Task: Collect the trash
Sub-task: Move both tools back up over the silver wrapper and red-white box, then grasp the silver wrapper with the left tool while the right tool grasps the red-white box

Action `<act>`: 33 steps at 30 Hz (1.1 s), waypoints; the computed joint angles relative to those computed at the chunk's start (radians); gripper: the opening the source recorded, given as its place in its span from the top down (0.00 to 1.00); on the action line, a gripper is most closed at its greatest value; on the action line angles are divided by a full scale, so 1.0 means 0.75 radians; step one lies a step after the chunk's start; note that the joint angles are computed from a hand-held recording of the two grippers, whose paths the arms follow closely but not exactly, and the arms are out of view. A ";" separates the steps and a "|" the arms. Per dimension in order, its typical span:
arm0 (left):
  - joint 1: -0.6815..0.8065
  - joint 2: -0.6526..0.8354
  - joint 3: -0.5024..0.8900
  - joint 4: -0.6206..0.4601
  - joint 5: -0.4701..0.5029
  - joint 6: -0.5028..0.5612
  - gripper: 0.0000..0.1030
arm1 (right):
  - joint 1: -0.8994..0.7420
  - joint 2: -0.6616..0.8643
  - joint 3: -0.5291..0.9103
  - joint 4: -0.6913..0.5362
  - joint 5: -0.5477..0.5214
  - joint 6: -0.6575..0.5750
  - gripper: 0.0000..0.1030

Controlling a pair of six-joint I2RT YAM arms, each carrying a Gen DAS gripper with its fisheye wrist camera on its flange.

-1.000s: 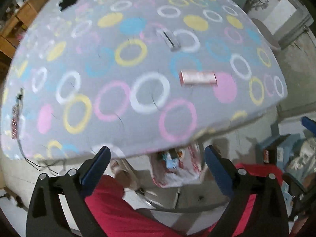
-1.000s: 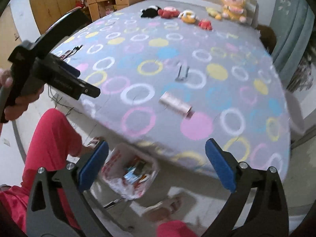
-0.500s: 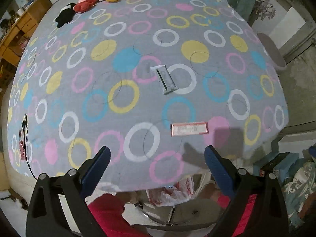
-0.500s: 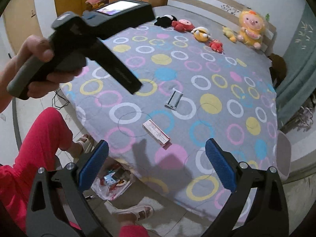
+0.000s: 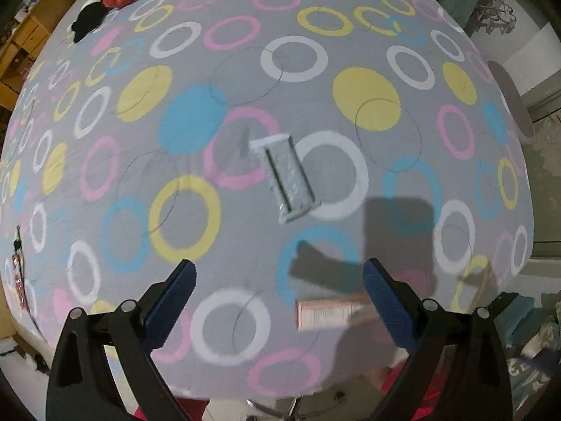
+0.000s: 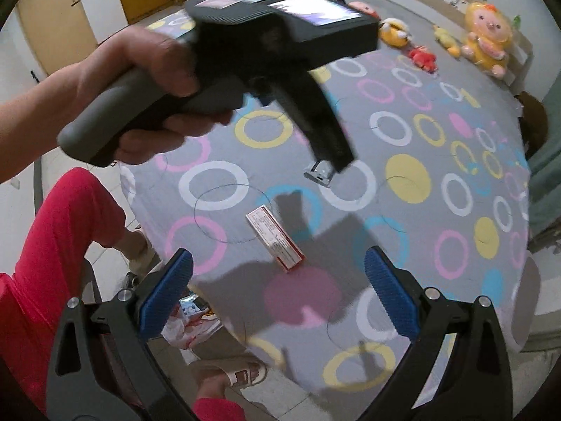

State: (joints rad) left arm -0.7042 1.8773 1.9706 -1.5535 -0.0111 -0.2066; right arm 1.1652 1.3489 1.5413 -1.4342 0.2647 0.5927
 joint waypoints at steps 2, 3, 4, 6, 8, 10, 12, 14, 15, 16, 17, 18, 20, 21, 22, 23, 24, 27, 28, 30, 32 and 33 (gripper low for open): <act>-0.001 0.045 0.008 0.036 -0.007 0.008 0.10 | -0.061 -0.004 -0.091 0.091 -0.056 -0.067 0.07; 0.002 0.071 0.008 0.060 -0.006 0.013 0.10 | -0.087 -0.009 -0.146 0.143 -0.083 -0.099 0.07; 0.006 0.092 0.003 0.084 0.007 0.014 0.10 | -0.098 -0.003 -0.179 0.174 -0.099 -0.120 0.07; 0.014 0.138 -0.001 0.128 0.033 0.010 0.10 | -0.123 0.028 -0.253 0.251 -0.114 -0.184 0.07; 0.017 0.174 0.001 0.158 0.034 0.007 0.10 | -0.142 0.058 -0.337 0.346 -0.149 -0.249 0.07; 0.020 0.221 0.010 0.179 0.037 0.007 0.10 | -0.153 0.082 -0.403 0.417 -0.153 -0.290 0.07; 0.024 0.272 0.028 0.191 0.041 0.017 0.10 | -0.167 0.108 -0.463 0.487 -0.170 -0.321 0.07; 0.030 0.303 0.030 0.219 0.047 0.029 0.10 | -0.176 0.131 -0.517 0.552 -0.176 -0.347 0.07; 0.034 0.312 0.030 0.227 0.053 0.029 0.10 | -0.176 0.143 -0.539 0.580 -0.174 -0.365 0.07; 0.041 0.324 0.028 0.239 0.073 0.031 0.10 | -0.178 0.154 -0.557 0.606 -0.171 -0.383 0.07; 0.049 0.334 0.022 0.254 0.090 0.027 0.10 | -0.184 0.163 -0.567 0.626 -0.169 -0.399 0.07; 0.052 0.339 0.015 0.266 0.096 0.020 0.10 | -0.189 0.179 -0.582 0.649 -0.162 -0.415 0.07; 0.065 0.341 -0.019 0.306 0.103 0.000 0.16 | -0.193 0.193 -0.590 0.656 -0.142 -0.432 0.07; 0.073 0.346 -0.029 0.315 0.115 -0.012 0.17 | -0.202 0.207 -0.601 0.674 -0.149 -0.444 0.08; 0.078 0.357 -0.027 0.310 0.130 -0.015 0.19 | -0.208 0.208 -0.623 0.690 -0.154 -0.448 0.09; 0.082 0.366 -0.031 0.312 0.141 -0.020 0.22 | -0.210 0.222 -0.626 0.699 -0.152 -0.449 0.13; 0.084 0.365 -0.041 0.320 0.140 -0.025 0.24 | -0.210 0.230 -0.635 0.710 -0.152 -0.446 0.18; 0.087 0.369 -0.070 0.353 0.133 -0.033 0.29 | -0.211 0.246 -0.665 0.748 -0.158 -0.419 0.26; 0.090 0.385 -0.062 0.351 0.132 -0.030 0.31 | -0.210 0.239 -0.677 0.758 -0.163 -0.408 0.27; 0.096 0.401 -0.056 0.364 0.126 -0.037 0.36 | -0.218 0.228 -0.696 0.782 -0.186 -0.387 0.35; 0.087 0.391 -0.071 0.396 0.089 -0.037 0.48 | -0.221 0.208 -0.714 0.798 -0.224 -0.355 0.47; 0.089 0.384 -0.079 0.400 0.081 -0.036 0.49 | -0.222 0.201 -0.723 0.803 -0.233 -0.339 0.54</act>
